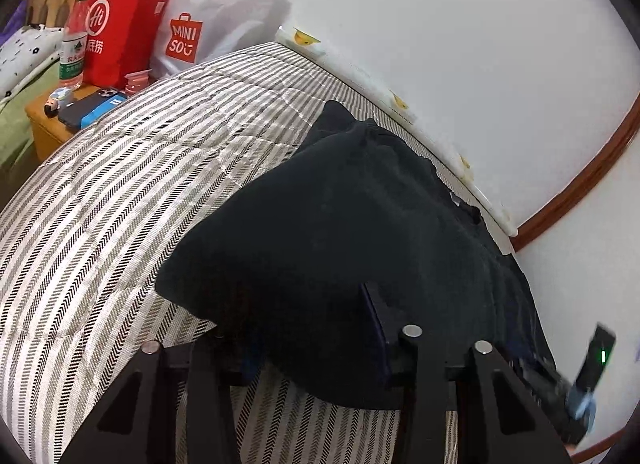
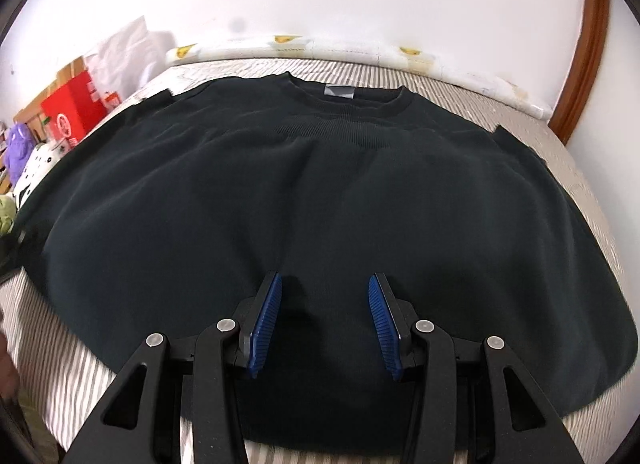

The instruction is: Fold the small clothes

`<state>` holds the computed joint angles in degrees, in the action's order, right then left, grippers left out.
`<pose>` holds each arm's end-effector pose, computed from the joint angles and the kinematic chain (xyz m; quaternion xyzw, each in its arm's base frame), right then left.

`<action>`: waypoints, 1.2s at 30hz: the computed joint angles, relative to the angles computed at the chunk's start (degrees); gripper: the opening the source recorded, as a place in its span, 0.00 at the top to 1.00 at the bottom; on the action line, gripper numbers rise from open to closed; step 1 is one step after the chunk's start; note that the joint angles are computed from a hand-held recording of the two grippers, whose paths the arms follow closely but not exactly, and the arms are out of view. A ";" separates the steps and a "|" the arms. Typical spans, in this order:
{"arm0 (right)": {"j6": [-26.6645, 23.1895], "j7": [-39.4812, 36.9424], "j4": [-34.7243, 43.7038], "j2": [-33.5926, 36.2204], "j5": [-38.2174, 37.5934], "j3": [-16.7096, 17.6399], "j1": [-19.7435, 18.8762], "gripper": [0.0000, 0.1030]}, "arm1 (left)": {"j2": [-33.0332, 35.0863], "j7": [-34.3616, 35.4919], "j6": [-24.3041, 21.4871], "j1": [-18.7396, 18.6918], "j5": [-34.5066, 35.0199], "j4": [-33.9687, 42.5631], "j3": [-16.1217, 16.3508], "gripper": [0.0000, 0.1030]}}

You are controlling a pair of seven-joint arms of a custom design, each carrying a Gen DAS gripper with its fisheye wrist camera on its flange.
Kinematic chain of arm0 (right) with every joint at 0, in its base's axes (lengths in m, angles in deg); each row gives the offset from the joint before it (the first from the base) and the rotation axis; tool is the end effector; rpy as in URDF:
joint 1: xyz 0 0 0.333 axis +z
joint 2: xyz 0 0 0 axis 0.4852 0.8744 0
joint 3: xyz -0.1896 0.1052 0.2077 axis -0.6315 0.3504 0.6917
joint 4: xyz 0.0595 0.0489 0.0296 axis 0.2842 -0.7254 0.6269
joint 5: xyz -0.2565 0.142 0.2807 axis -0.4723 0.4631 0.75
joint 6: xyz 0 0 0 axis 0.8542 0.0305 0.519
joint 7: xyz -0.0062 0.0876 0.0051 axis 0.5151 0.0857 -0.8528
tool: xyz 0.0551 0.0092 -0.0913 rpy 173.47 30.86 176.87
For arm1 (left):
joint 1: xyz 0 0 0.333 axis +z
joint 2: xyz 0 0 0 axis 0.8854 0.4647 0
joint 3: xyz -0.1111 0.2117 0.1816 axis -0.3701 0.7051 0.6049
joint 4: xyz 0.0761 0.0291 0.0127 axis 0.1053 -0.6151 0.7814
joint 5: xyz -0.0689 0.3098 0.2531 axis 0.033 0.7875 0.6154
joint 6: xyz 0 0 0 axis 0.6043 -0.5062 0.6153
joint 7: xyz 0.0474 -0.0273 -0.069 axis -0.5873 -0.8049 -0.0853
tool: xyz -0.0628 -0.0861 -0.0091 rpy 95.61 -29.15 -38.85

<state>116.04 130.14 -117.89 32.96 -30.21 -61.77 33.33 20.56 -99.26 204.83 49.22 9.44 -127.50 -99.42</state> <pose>0.5346 0.0165 0.4966 -0.8169 0.4794 -0.1774 0.2671 0.3446 -0.2667 0.4566 -0.8220 0.3868 -0.3868 0.1585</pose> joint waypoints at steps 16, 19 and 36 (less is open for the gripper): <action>-11.23 -12.99 -1.91 -9.08 11.72 -7.47 -3.36 0.56 | 5.96 10.88 -15.36 -2.88 3.41 17.61 -2.27 0.88; -11.17 -11.26 2.00 -6.23 12.48 -8.06 -5.56 0.56 | 11.07 13.56 -16.09 -2.85 6.56 24.99 -3.51 0.88; -15.43 -12.71 10.58 2.69 18.93 -10.77 -12.80 0.56 | 51.34 38.97 -15.33 -15.41 3.17 60.82 0.14 0.88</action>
<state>100.61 117.43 -107.31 35.65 -11.29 -72.54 20.54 71.90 -60.29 189.50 33.81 12.61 -66.68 -99.28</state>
